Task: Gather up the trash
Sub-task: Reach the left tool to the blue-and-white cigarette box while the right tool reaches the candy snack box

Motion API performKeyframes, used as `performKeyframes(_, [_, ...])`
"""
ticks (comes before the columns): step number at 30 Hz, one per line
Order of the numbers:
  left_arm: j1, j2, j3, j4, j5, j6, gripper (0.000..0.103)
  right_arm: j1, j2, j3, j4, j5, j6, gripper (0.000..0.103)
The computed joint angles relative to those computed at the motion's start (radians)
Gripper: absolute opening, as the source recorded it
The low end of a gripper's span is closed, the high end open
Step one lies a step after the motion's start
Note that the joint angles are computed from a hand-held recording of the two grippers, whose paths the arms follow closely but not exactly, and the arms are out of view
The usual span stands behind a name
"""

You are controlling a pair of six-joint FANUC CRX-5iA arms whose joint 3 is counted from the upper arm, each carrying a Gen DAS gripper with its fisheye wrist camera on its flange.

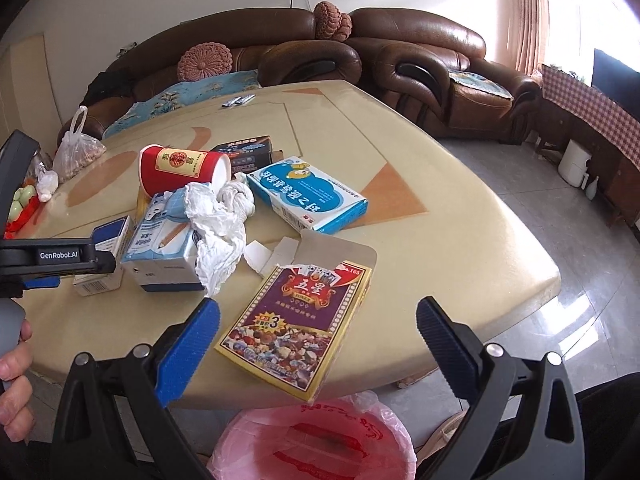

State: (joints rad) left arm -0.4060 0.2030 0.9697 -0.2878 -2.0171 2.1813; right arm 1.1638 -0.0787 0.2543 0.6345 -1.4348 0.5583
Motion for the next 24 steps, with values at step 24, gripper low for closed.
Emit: performKeyframes(24, [0.012,0.049,0.025,-0.001,0.011,-0.006,0.097,-0.02,-0.032,-0.195,0.106,0.178,-0.035,0.097])
